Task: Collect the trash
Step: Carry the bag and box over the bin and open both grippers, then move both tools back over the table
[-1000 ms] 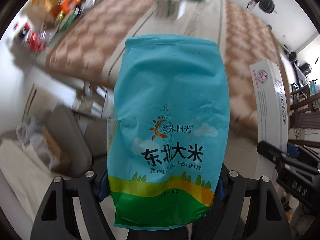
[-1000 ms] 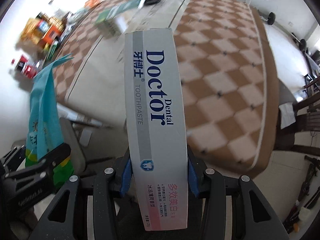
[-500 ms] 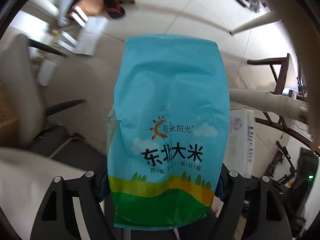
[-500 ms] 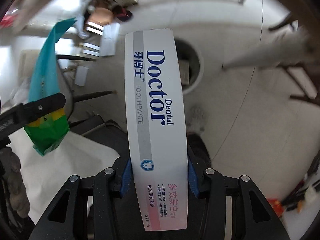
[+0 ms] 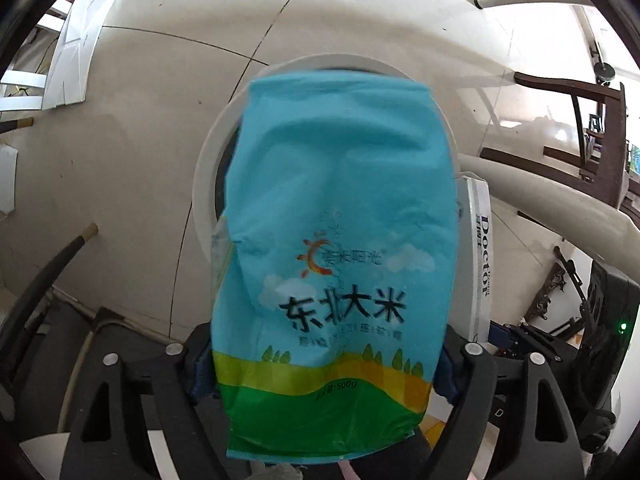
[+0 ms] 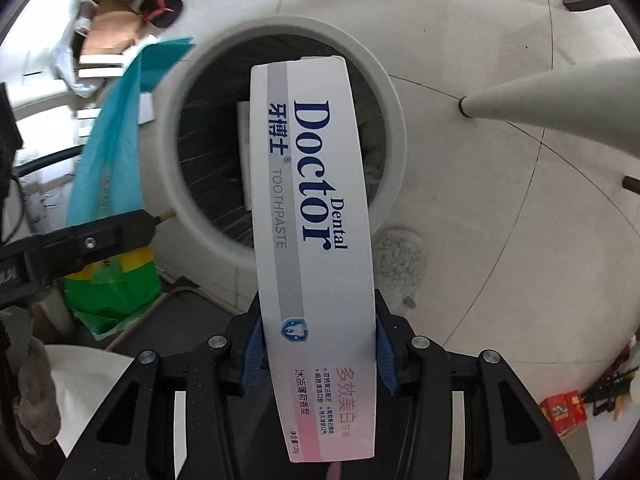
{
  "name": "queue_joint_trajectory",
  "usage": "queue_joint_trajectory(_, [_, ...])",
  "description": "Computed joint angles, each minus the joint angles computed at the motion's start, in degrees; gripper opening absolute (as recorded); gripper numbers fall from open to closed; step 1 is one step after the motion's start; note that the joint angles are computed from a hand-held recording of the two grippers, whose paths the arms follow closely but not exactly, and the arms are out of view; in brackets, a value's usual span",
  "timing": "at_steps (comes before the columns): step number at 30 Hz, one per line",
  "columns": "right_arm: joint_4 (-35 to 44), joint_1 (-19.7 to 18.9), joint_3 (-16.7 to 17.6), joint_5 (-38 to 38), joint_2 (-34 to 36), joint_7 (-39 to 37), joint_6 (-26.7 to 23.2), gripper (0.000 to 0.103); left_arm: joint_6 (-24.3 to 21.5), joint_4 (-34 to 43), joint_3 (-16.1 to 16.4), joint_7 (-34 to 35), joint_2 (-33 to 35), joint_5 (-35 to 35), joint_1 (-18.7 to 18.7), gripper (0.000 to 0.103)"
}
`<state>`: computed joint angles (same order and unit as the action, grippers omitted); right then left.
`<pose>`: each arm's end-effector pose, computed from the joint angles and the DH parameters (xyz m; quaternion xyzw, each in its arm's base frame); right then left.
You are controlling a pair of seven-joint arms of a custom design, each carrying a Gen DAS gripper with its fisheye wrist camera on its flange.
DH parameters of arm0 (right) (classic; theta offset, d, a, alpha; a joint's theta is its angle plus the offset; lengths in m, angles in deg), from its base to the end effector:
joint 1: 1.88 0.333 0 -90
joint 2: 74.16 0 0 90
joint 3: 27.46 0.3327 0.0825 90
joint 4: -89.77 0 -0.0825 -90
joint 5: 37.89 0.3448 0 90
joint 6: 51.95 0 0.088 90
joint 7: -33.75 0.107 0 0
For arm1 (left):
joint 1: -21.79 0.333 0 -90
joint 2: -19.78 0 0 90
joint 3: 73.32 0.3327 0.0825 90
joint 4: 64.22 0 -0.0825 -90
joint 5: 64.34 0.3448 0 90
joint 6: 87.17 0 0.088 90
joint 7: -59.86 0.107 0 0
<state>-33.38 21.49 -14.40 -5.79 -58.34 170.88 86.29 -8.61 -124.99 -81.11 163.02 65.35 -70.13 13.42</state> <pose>0.4398 0.3236 0.3210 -0.4466 0.8689 0.2132 0.0036 0.6554 -0.1717 0.3583 0.4969 -0.8290 -0.1003 0.2361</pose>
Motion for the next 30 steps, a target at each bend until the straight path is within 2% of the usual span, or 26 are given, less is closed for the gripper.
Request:
queue_joint_trajectory(1, [0.68,-0.22,0.07,0.34,0.87,-0.68,0.09,0.05,0.67,-0.77,0.03,-0.25,-0.37,-0.21,0.06,0.09])
queue_joint_trajectory(2, [1.11,-0.25,0.07,0.07,1.46,-1.02,0.18,0.05,1.02,-1.18,0.01,-0.67,-0.6,-0.57,0.16,0.098])
queue_joint_trajectory(5, [2.25,-0.07,-0.4,-2.56,1.9,-0.43,-0.44,0.051,1.12,-1.41,0.43,-0.6,-1.42,-0.09,0.74,0.101])
queue_joint_trajectory(6, [2.45,0.13,-0.56,-3.54,1.8,0.41,-0.86,0.06,1.95,-2.81,0.53,-0.48,-2.44,0.19,0.8,0.101])
queue_joint_trajectory(7, [1.94,0.44,-0.5,-4.05,1.23,1.28,-0.72,0.077,2.53,-3.49,0.72,-0.27,-3.1,0.66,0.92,0.101])
queue_joint_trajectory(8, [1.91,0.71,-0.65,-4.9,0.85,2.3,-0.85,0.084,3.25,-4.68,0.88,-0.29,-4.24,1.06,0.96,0.101])
queue_joint_trajectory(11, [3.08,0.87,-1.27,-7.51,0.77,4.73,-2.63,0.089,7.02,-9.86,1.35,-0.3,-7.73,1.68,1.67,0.101])
queue_joint_trajectory(13, [3.79,1.13,-1.79,-9.86,0.47,6.78,-4.25,0.102,9.62,-13.32,1.61,-0.19,-10.18,2.68,1.77,0.101])
queue_joint_trajectory(21, [4.36,2.46,-3.16,-20.05,-4.4,13.91,-11.49,0.103,23.5,-28.5,1.99,0.32,-22.44,7.98,1.59,0.101])
queue_joint_trajectory(23, [4.42,2.92,-3.15,-21.52,-6.34,15.84,-12.9,0.103,24.45,-30.66,1.99,0.41,-24.89,8.62,1.93,0.101])
queue_joint_trajectory(30, [5.94,4.44,-2.75,-24.74,-10.65,21.37,-15.96,0.103,22.66,-32.02,1.2,0.8,-30.9,8.65,2.48,0.101])
